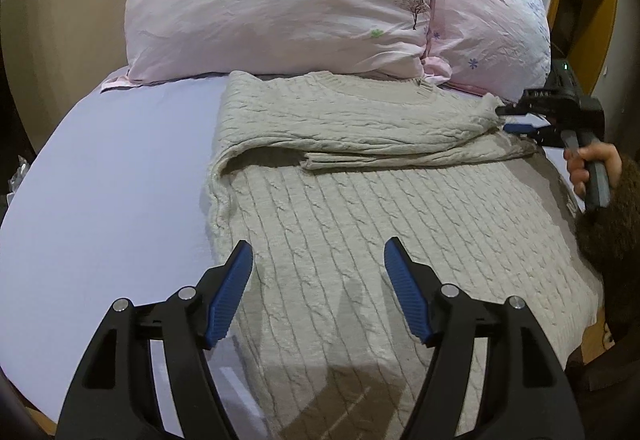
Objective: Fold small clothes
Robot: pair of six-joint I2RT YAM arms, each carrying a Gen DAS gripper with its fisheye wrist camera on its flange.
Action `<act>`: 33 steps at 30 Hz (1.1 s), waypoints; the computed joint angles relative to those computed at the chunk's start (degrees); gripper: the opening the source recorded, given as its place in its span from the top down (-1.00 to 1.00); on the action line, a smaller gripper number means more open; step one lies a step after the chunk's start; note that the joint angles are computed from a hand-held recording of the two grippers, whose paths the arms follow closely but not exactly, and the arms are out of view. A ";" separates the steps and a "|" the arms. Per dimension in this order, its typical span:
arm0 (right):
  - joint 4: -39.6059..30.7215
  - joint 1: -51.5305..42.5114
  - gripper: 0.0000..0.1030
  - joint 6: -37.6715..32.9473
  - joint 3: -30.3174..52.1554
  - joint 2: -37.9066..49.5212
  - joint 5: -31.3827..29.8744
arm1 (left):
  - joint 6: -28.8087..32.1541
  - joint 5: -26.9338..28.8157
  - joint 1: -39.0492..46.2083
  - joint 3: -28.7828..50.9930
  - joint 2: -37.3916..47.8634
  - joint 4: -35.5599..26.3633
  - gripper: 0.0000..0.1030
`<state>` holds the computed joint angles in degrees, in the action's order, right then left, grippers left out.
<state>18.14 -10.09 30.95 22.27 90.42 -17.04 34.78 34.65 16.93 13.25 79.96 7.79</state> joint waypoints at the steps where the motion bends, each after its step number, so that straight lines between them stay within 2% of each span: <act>1: 0.85 0.64 0.32 0.35 0.26 0.82 0.48 | 0.14 0.41 0.30 -0.04 -0.26 -0.47 -0.35; 4: 3.63 2.46 0.53 2.09 3.51 6.17 1.59 | 0.65 0.71 1.11 -0.66 -1.47 -1.18 -0.37; 6: 2.75 3.85 0.47 2.55 5.58 7.22 3.00 | 0.66 0.69 1.58 -0.75 -1.60 -1.52 -0.37; 7: 1.74 4.62 0.29 2.39 6.64 7.33 3.71 | 0.76 0.79 1.96 -0.66 -1.38 -1.69 -0.37; 8: 1.77 5.11 -0.05 2.24 7.00 7.04 3.27 | 0.62 0.76 2.33 -0.56 -1.08 -1.76 -0.37; 9: 2.06 5.64 -0.19 1.80 7.06 6.74 3.13 | 0.61 0.82 2.59 -0.46 -0.77 -1.80 -0.37; 10: 1.49 6.54 -0.21 1.17 7.10 6.31 4.37 | 0.49 0.84 2.76 -0.41 -0.42 -1.63 -0.38; 12: 0.16 7.77 0.16 0.62 7.34 6.67 6.62 | -0.09 0.52 2.67 -0.24 0.53 -1.11 -0.38; 13: 0.73 7.51 0.51 0.89 6.68 6.80 5.99 | -0.25 0.44 2.54 -0.10 0.94 -1.00 -0.38; 16: 3.19 4.95 0.85 1.73 3.45 4.82 2.61 | -0.31 0.24 2.11 -0.08 1.10 -0.90 -0.38; 18: 2.12 2.81 0.85 2.31 -0.31 -0.97 0.44 | 0.34 0.53 2.47 -0.07 0.75 -1.48 -0.38; 20: -2.06 2.74 0.83 1.78 -3.20 -8.48 2.06 | 1.32 1.14 3.40 -0.01 0.33 -2.25 -0.38; 21: -4.60 3.28 0.81 1.21 -4.10 -11.85 4.26 | 1.72 1.42 3.90 0.08 0.59 -2.32 -0.39; 23: -13.71 6.80 0.64 0.18 -3.19 -16.52 15.03 | 2.13 1.79 4.69 0.32 1.37 -2.23 -0.39; 24: -15.29 7.15 0.63 0.32 -3.20 -17.22 17.30 | 2.29 1.94 4.98 0.46 1.82 -2.18 -0.39; 28: -13.19 -1.44 0.57 -1.29 -6.51 -18.83 5.23 | 3.03 2.28 5.66 0.19 2.11 -2.56 -0.39; 30: -12.56 -2.01 0.57 -2.06 -7.47 -18.18 3.21 | 3.87 2.36 6.10 0.01 1.92 -3.01 -0.40; 33: -7.99 -0.79 0.57 -1.51 -7.77 -13.08 1.09 | 4.27 2.10 6.35 0.19 2.13 -3.39 -0.42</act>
